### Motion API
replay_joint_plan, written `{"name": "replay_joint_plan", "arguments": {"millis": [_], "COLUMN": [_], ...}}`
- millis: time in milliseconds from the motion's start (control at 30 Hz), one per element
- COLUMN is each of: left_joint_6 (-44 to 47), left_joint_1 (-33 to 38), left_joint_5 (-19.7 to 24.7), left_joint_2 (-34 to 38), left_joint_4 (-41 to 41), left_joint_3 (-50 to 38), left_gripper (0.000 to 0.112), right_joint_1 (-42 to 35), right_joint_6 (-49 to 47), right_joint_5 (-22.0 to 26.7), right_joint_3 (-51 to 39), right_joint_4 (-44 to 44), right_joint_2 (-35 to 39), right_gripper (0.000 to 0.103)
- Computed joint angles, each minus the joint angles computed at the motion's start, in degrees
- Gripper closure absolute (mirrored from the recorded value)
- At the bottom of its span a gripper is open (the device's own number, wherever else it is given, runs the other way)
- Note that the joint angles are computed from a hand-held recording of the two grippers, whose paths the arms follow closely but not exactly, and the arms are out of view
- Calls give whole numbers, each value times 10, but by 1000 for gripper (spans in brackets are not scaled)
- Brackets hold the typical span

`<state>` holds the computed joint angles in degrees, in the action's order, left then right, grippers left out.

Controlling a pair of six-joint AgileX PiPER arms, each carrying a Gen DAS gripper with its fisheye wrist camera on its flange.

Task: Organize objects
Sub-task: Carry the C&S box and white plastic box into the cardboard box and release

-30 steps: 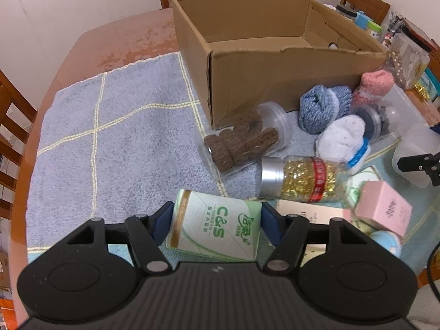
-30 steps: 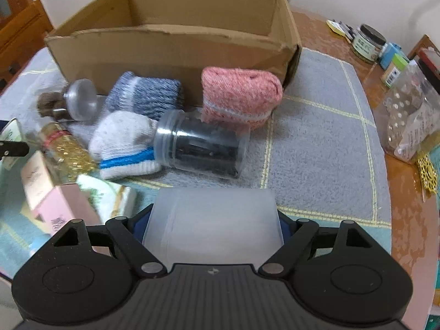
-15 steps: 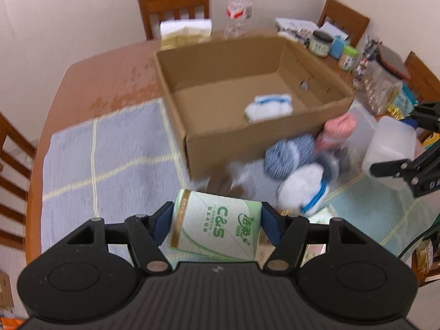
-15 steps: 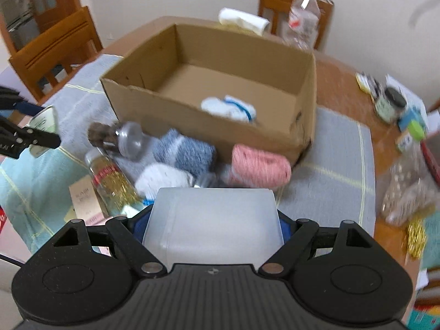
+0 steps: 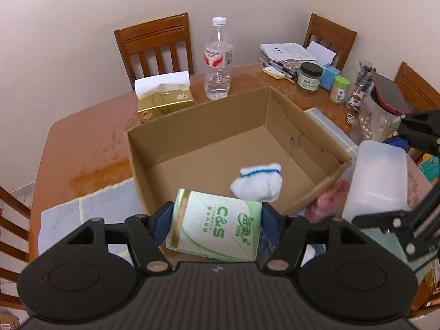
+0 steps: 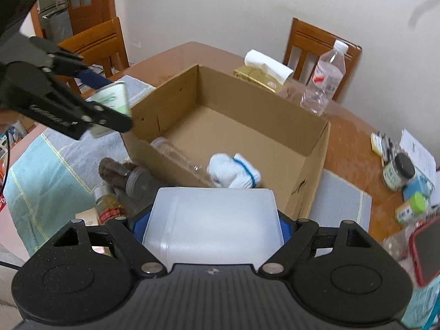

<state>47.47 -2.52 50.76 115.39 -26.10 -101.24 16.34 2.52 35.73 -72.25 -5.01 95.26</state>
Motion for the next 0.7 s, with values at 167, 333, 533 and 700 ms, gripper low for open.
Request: {"name": "replay_joint_plan", "arguments": {"millis": [167,333,533,700], "left_joint_6": [-57,-116,-107,-99], "left_joint_1": [-29,-41,-30,-18], "left_joint_5": [6,6,-2,-36], "left_joint_2": [66,112,105,69], "left_joint_4": [37,68,50,35], "left_joint_3": [-88,-148,-124,-61], "left_gripper": [46,19,19,16], "right_joint_1": [-24,-45,-56,-60], "right_joint_6": [-49,-90,-120,-129], "right_joint_5": [-2,0,2,5], "right_joint_3": [-32,-54,-72,-83], "right_joint_4": [30,62,83,89], "right_joint_2": [24,46,63,73], "right_gripper": [16,16,16,16]}}
